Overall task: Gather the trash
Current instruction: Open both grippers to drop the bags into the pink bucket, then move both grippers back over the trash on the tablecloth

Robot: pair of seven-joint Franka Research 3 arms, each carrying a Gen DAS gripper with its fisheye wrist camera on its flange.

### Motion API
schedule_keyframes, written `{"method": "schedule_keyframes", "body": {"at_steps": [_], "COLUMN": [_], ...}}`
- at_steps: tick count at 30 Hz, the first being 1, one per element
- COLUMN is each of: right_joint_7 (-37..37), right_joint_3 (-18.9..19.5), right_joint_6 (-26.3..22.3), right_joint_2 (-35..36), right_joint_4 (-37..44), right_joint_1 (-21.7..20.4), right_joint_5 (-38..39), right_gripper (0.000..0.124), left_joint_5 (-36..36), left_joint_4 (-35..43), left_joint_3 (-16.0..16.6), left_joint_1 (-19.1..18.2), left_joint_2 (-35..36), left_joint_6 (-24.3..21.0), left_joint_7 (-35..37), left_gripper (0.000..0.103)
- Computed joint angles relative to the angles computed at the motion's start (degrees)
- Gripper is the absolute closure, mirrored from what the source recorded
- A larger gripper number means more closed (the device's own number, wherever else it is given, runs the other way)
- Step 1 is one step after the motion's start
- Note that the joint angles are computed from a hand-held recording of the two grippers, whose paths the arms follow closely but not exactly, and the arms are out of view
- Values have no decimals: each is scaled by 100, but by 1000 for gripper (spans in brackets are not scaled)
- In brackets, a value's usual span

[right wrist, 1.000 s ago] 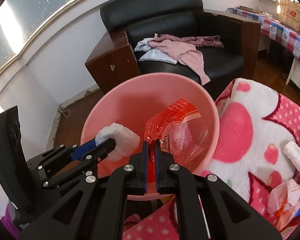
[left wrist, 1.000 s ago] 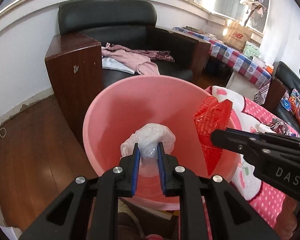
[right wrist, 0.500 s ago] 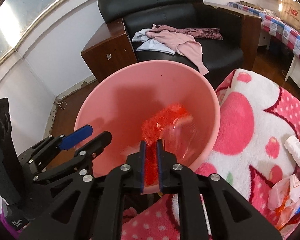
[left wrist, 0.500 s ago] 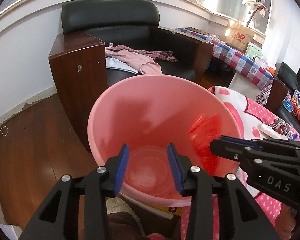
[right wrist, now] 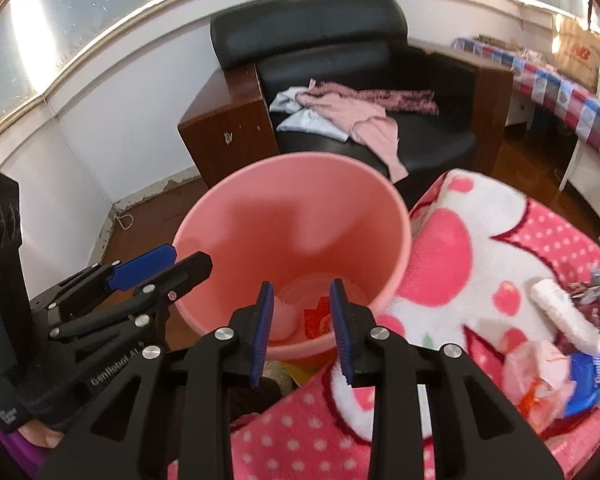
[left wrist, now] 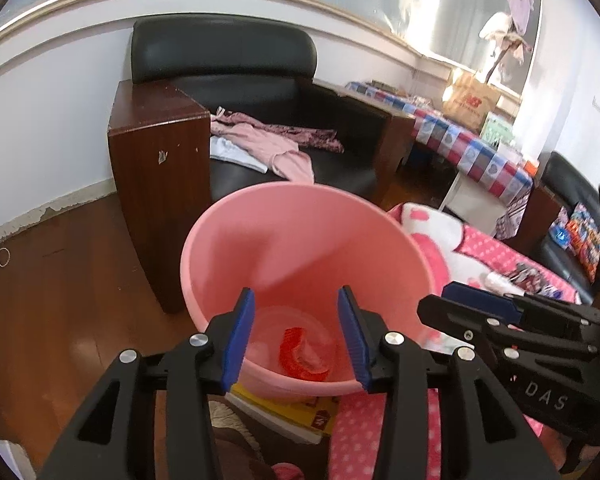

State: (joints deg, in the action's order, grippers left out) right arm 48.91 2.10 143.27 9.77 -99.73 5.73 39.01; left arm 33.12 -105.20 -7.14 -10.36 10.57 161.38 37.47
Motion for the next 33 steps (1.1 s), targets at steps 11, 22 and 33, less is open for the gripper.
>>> {"method": "schedule_keyframes", "body": {"at_steps": [11, 22, 33], "right_joint_7": [-786, -662, -234], "right_joint_3": [-299, -717, -994], "right_joint_6": [802, 1408, 1629], "right_joint_2": [-1117, -1803, -1975], "right_joint_4": [-1272, -2173, -2687], "right_joint_1": [-77, -282, -547], "right_joint_5": [608, 348, 2], "right_gripper": [76, 76, 76], "left_joint_5": [144, -275, -1458], "left_joint_4": [-201, -7, 584], "left_joint_3": [-219, -484, -838], "left_joint_1": [-202, -548, -687], "left_joint_2": [-310, -78, 497], "left_joint_6": [460, 658, 392], "left_joint_7": [-99, 544, 1998], "left_gripper": [52, 52, 52]}}
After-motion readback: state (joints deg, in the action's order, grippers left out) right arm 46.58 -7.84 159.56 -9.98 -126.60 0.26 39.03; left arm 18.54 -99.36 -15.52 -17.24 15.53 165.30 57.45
